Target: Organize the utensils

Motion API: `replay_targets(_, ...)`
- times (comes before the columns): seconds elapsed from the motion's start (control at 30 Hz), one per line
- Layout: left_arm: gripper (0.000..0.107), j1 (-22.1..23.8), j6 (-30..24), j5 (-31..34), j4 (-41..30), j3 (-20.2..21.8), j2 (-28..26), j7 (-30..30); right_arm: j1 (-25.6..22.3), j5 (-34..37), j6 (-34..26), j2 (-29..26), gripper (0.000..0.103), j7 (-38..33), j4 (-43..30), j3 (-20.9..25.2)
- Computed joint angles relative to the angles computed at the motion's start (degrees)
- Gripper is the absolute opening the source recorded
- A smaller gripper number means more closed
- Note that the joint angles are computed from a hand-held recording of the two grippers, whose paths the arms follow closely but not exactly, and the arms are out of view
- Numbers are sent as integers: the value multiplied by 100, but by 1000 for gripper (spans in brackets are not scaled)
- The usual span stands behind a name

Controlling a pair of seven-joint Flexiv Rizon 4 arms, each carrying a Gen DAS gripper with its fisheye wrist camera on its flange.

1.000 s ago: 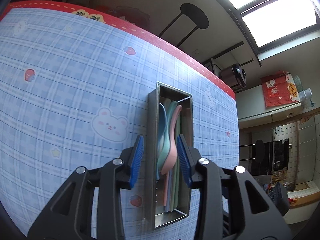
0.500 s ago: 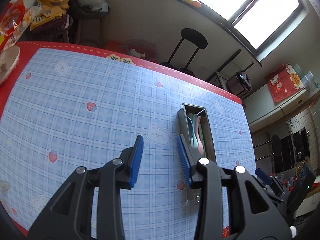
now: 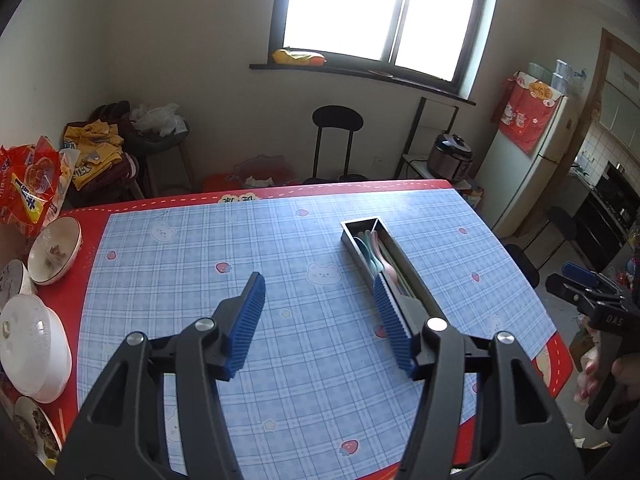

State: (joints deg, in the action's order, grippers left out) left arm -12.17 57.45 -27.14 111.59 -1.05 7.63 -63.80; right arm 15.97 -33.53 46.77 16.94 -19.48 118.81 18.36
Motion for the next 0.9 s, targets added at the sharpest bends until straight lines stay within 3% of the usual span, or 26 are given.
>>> replay_targets(0.03, 88, -57, 127, -26, 112, -2, 118, 60, -12, -61, -69, 50, 97, 61, 13, 50)
replay_targets(0.07, 97, -126, 355, -75, 248, 1, 224, 129, -18, -132, -148, 92, 97, 93, 22, 94)
replay_targets(0.1, 98, -202, 596, -124, 386, 3, 323, 187, -18, -216, -307, 123, 97, 123, 2, 156)
replay_targets(0.47, 97, -426, 833, 149, 612, -50, 515, -18, -136, -1067, -765, 388, 97, 963, 143, 374)
replay_targets(0.9, 97, -407, 1251, 809, 682, -166, 507, -470, -39, -1446, -882, 278, 97, 1137, 97, 371)
